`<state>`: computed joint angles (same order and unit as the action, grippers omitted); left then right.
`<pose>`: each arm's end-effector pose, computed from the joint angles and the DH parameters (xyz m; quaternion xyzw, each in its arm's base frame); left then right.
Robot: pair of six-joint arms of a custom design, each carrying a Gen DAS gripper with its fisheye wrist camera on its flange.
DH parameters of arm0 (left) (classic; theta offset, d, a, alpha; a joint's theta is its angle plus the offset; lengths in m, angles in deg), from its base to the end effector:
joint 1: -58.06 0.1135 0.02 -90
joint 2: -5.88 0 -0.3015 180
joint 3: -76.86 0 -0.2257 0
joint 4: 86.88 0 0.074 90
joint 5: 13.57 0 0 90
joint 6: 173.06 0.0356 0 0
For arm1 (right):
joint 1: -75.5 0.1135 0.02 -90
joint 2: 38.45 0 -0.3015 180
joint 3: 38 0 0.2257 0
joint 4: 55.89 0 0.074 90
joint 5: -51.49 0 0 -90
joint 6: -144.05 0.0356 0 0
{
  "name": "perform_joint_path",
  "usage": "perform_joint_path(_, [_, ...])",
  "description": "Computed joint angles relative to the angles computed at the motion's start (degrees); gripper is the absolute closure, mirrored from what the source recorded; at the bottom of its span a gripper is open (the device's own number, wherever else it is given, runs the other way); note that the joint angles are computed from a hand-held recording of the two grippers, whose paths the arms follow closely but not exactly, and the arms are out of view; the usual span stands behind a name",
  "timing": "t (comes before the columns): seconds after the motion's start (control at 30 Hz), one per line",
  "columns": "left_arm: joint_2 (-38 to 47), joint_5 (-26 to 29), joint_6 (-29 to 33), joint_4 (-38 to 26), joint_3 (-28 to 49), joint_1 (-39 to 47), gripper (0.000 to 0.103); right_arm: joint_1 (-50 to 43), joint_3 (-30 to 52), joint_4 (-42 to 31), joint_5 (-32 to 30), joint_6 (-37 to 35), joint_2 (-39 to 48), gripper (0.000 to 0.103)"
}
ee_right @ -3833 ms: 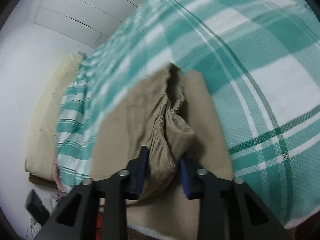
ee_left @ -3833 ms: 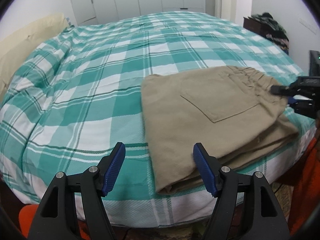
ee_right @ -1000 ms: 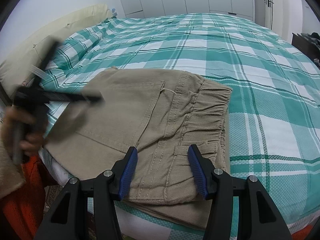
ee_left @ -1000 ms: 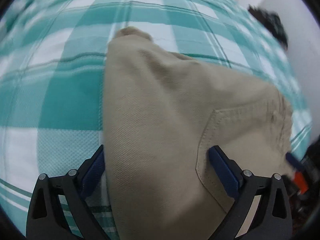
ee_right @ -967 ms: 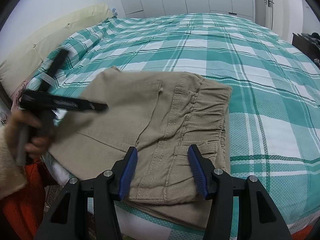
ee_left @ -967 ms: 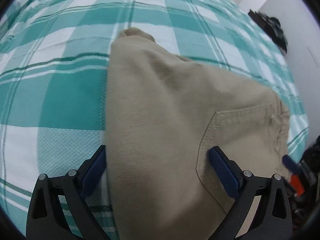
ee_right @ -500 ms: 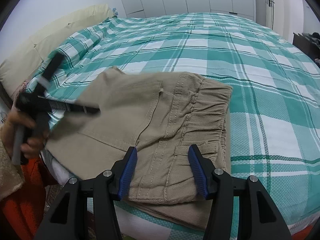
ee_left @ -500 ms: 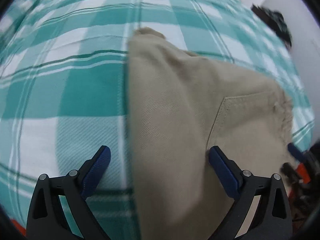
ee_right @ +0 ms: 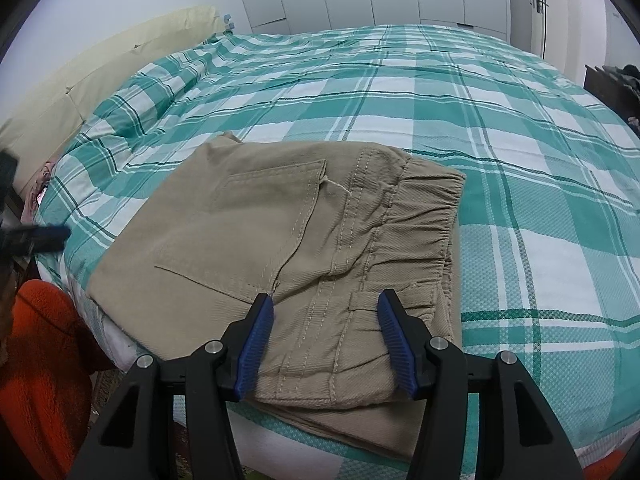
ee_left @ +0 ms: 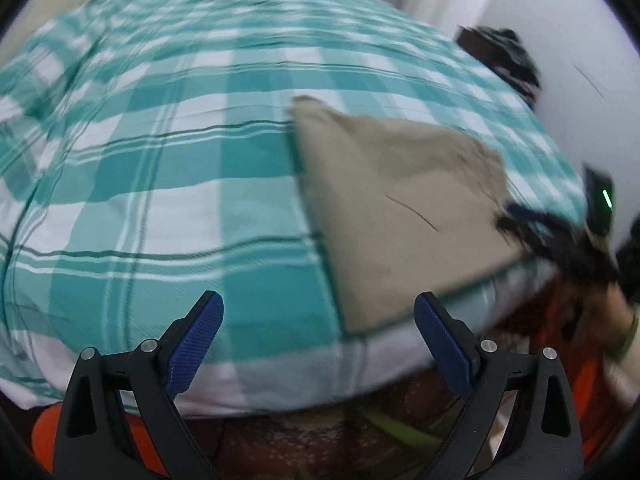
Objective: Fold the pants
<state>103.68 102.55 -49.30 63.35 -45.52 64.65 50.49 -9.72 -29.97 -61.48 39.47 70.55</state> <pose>0.2697 0.0154 0.1670 0.2636 0.9232 -0.1504 0.2359 0.2017 -0.0788 0.0886 0.0249 0.9357 0.0782 0.3431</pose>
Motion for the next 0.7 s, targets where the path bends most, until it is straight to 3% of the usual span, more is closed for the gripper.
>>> perform_joint_path(0.07, [-1.58, -1.52, 2.13, 4.08, -5.04, -1.56, 0.006, -0.01, -0.06, 0.17, 0.05, -0.03, 0.02, 0.048])
perform_joint_path(0.2, [0.0, -10.11, 1.48, 14.44, -10.2, -6.89, 0.006, -0.05, 0.08, 0.14, 0.08, -0.17, 0.14, 0.048])
perform_joint_path(0.37, [0.98, -9.69, -1.99, 15.19, -8.78, -5.2, 0.009, -0.17, 0.04, 0.16, -0.1, -0.24, 0.16, 0.048])
perform_joint_path(0.7, [2.98, -14.24, -4.42, 21.31, -11.26, -8.86, 0.01, 0.0, -0.01, 0.28, 0.04, -0.11, 0.13, 0.048])
